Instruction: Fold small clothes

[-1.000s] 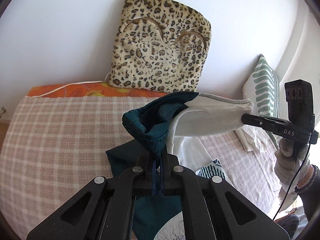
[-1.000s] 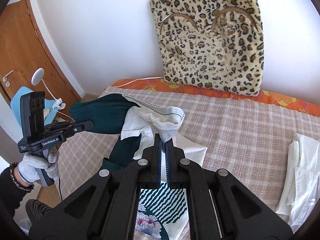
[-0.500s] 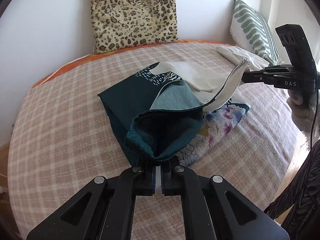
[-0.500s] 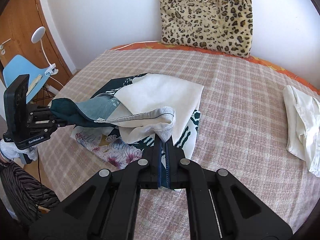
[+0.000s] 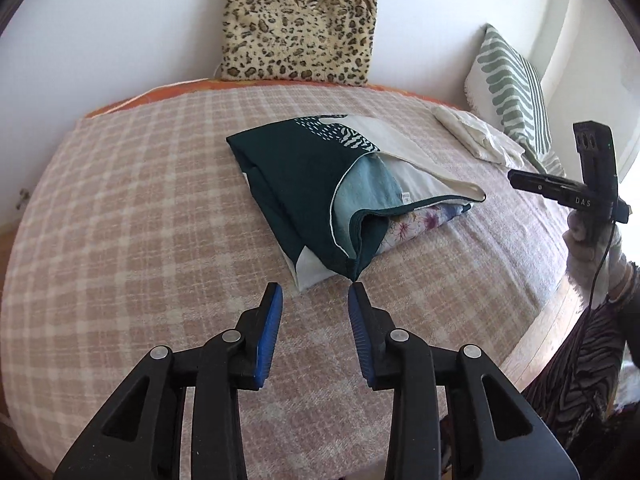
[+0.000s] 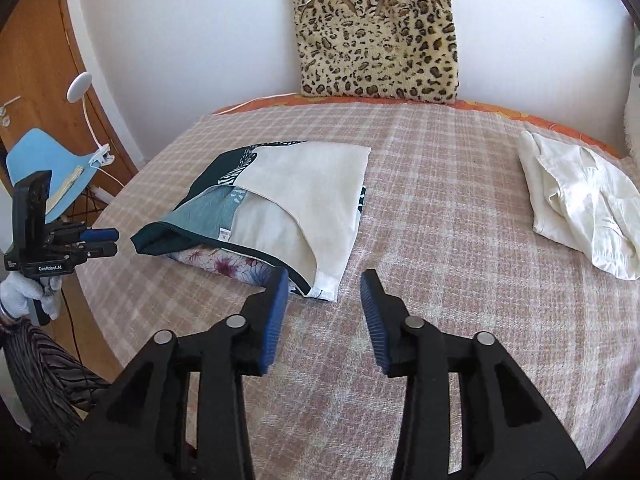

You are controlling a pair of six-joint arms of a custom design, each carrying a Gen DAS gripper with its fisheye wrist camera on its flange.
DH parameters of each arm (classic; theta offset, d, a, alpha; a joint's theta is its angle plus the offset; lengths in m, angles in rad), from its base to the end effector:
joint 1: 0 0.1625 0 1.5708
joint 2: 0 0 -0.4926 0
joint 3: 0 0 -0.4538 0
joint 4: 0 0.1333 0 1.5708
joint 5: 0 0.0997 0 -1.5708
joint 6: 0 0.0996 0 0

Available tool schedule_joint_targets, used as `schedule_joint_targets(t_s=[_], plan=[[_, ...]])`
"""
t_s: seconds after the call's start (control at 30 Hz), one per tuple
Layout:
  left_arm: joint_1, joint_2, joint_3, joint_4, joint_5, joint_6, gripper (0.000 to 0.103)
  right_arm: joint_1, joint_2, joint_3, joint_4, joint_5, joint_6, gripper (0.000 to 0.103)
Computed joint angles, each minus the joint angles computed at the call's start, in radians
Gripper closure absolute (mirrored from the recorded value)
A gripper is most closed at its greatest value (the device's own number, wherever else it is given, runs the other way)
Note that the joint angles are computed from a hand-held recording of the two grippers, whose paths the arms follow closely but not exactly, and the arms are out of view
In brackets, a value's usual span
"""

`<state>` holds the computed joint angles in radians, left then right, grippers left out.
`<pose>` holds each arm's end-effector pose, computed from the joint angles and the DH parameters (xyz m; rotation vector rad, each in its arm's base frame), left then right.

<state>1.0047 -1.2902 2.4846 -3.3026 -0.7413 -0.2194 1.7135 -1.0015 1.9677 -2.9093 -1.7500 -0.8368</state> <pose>-0.0525 -0.4682 0.2071 0.1264 2.3970 -1.0077 0.2071 -0.6289 0.1490 1.2841 -2.5103 0.4131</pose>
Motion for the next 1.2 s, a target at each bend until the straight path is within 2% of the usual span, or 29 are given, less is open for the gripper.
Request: schedule_joint_targets(t_s=[0.13, 0.2, 0.33, 0.47, 0.5, 0.53, 0.57, 0.63, 0.73, 0.77, 0.9, 1.0, 1.07, 1.17, 1.2], plan=[[0.095, -0.005, -0.026, -0.079, -0.215, -0.1, 0.071, -0.007, 0.006, -0.03, 0.1, 0.06, 0.088, 0.054], [0.117, 0.013, -0.044, -0.088, -0.267, -0.126, 0.071, -0.006, 0.023, -0.037, 0.111, 0.07, 0.119, 0.054], [0.084, 0.06, -0.077, 0.0, -0.202, -0.093, 0.071, 0.021, 0.066, -0.025, 0.061, 0.032, 0.057, 0.054], [0.032, 0.125, -0.103, 0.045, -0.022, -0.039, 0.071, 0.052, 0.112, 0.005, -0.027, -0.027, -0.052, 0.054], [0.024, 0.14, -0.109, 0.048, 0.015, -0.022, 0.073, 0.059, 0.124, 0.011, -0.056, -0.041, -0.078, 0.054], [0.019, 0.156, -0.115, 0.044, 0.052, 0.015, 0.088, 0.065, 0.135, 0.014, -0.076, -0.052, -0.098, 0.054], [0.01, 0.173, -0.121, 0.05, 0.098, 0.047, 0.094, 0.071, 0.146, 0.015, -0.098, -0.064, -0.118, 0.054], [-0.004, 0.193, -0.123, 0.031, 0.148, 0.101, 0.095, 0.081, 0.163, 0.016, -0.133, -0.084, -0.151, 0.054], [-0.002, 0.154, -0.094, -0.033, 0.032, 0.153, 0.095, 0.079, 0.162, 0.001, -0.103, -0.073, -0.128, 0.054], [0.001, 0.127, -0.088, -0.016, -0.017, 0.153, 0.095, 0.076, 0.155, 0.0, -0.091, -0.062, -0.117, 0.054], [0.005, 0.058, -0.063, -0.06, -0.099, 0.123, 0.079, 0.067, 0.135, -0.003, -0.085, -0.036, -0.106, 0.054], [0.033, 0.026, -0.078, -0.096, -0.113, 0.102, 0.078, 0.059, 0.126, -0.008, -0.06, -0.022, -0.08, 0.054], [0.081, 0.007, -0.112, -0.062, -0.147, 0.056, 0.078, 0.058, 0.122, -0.011, -0.023, -0.01, -0.055, 0.054], [0.19, 0.002, -0.188, 0.003, -0.276, -0.021, 0.078, 0.055, 0.112, -0.003, 0.067, 0.058, 0.0, 0.054], [0.217, 0.011, -0.212, 0.01, -0.298, -0.038, 0.078, 0.053, 0.11, -0.001, 0.11, 0.089, 0.022, 0.054]])
